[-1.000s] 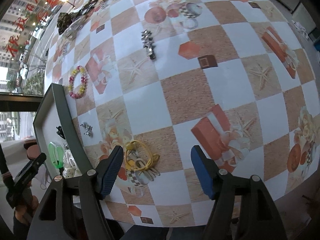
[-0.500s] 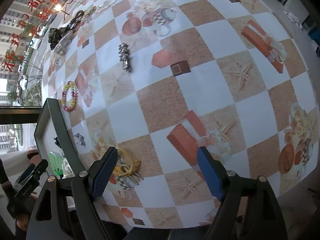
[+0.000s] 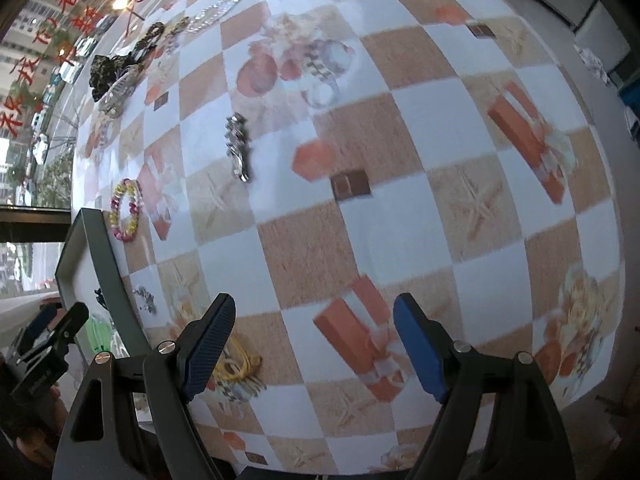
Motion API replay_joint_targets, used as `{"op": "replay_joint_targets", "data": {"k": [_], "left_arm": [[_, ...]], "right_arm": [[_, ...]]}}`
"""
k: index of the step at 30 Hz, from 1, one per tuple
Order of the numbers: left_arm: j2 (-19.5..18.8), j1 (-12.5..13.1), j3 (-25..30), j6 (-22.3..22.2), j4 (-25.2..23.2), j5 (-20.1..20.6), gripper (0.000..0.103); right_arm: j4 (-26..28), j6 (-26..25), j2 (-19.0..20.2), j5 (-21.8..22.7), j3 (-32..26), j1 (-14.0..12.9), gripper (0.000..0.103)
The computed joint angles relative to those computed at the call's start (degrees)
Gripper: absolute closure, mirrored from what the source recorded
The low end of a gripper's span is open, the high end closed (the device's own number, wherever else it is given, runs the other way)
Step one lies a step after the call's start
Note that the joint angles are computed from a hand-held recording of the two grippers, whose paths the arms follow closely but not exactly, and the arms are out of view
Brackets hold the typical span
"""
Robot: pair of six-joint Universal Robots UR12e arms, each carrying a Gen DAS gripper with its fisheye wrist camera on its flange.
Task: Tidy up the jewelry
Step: 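Move both tools back over the table toward the beaded bracelet and star clip, then grasp the silver star hair clip with right tool while left tool grasps the beaded bracelet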
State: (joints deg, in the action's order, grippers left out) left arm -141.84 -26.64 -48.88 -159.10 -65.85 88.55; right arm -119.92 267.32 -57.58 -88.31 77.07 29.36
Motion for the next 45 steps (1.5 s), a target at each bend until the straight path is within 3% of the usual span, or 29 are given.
{"op": "replay_joint_targets", "data": {"k": [7,10,13,17,19,25,33,36,39,41,43,45], "left_arm": [[-2.89,-0.53,5.65,2.46,-1.6,-2.33,0.0],[-3.0,-0.22,7.88,3.74,-4.07,-2.76,0.01],[-4.03,-0.33,10.14,3.52,-6.06,-2.71,0.01],[-6.32,-0.94,13.29,3.63,-7.57,-2.04,0.011],[-7.62,-1.25,15.01,3.41,-8.85,-1.04,0.022],[-10.52,-1.64,18.95,1.36,-11.48,1.29,0.022],[-11.62,-1.76,20.83,0.77,-12.77,0.63,0.021],[-12.14,-1.65,22.25,0.75,-15.27,-0.94,0.022],[-11.26,-1.44,20.82,0.21,-15.43,-3.29,0.039],[-10.58,-1.53,19.91,1.52,-15.37,-4.37,0.058],[-10.07,-1.76,19.23,2.56,-15.25,-4.36,0.085],[-9.83,-1.82,19.06,2.94,-15.77,-4.77,0.09]], "right_arm": [[1.36,-5.72,1.93,-0.8,-2.84,-1.64,0.02],[1.7,-7.42,2.85,-0.87,-3.93,-2.31,0.02],[2.02,-8.26,3.67,-1.1,-4.72,-2.85,0.02],[2.04,-10.11,4.47,-0.75,-5.22,-3.6,0.03],[2.13,-10.27,4.96,-0.99,-5.56,-3.8,0.035],[3.91,-13.39,6.75,-0.77,-7.54,-4.26,0.042],[10.87,-17.81,9.77,-3.44,-13.29,-3.76,0.043],[15.38,-19.24,11.13,-5.11,-16.33,-3.21,0.049],[17.89,-19.98,12.12,-6.37,-18.41,-2.75,0.061],[18.42,-20.47,12.21,-6.79,-18.74,-2.61,0.084],[18.49,-20.76,12.1,-6.74,-18.62,-2.59,0.09],[17.38,-20.01,11.66,-6.48,-17.77,-2.62,0.092]]}}
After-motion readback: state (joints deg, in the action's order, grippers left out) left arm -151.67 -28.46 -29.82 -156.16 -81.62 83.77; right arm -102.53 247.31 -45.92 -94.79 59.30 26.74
